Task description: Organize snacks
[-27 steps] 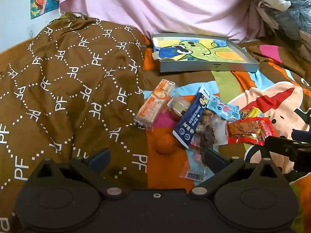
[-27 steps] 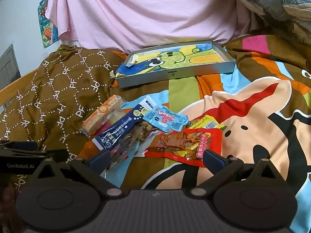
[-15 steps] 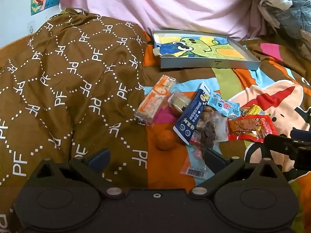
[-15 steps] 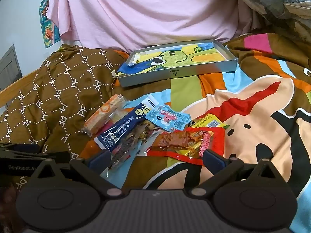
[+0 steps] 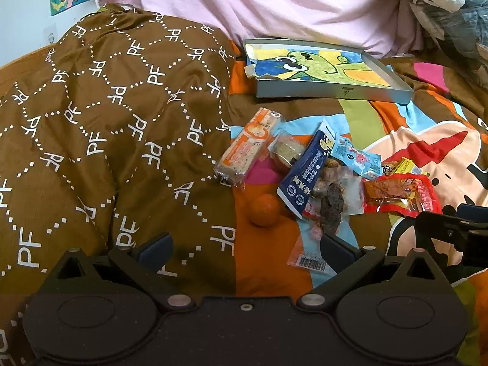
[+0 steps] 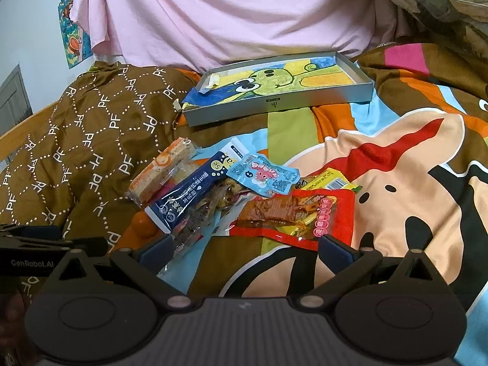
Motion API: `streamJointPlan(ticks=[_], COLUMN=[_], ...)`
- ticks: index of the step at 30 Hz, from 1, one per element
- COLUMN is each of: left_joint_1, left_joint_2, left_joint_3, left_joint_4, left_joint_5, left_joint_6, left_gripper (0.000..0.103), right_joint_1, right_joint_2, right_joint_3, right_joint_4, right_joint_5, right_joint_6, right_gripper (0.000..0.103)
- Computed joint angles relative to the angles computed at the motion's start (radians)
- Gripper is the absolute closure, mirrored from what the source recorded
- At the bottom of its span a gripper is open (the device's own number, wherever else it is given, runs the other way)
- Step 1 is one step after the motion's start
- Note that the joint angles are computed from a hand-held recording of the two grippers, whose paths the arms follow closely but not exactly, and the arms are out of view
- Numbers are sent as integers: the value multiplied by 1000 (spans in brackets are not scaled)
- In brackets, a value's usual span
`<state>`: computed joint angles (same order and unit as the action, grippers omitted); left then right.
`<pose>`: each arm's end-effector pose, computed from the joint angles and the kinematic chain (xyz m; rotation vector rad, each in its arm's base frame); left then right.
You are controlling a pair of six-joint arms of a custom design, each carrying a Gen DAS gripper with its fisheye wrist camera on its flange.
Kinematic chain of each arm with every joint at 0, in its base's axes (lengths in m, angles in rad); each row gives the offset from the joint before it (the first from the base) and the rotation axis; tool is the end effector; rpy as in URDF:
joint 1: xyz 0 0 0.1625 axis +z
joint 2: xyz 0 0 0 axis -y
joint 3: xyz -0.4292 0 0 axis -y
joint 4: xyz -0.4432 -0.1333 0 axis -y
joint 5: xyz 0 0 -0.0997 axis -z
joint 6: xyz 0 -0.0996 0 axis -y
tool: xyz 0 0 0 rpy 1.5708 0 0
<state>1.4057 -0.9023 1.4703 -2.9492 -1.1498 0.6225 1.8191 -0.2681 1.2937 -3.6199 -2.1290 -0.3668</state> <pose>0.0444 -0.7923 0.2705 0.7227 2.3166 -0.8925 0.2668 -0.7244 -0.0616 0.3377 -2.2655 1.2296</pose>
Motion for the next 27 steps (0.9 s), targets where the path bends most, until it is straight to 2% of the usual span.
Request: streamJointPlan(ticks=[27], left_joint_1=[4], left_joint_2=[5], left_joint_3=[-12], left_joint_4=[36], left_joint_5=[17], left_joint_6=[-22], left_gripper=[1], right_joint_1=[-4], right_joint_2=[-3], right_joint_3=[0], right_joint_4=[29], right_joint_5=[1], right_joint_6=[31], right_gripper=[0])
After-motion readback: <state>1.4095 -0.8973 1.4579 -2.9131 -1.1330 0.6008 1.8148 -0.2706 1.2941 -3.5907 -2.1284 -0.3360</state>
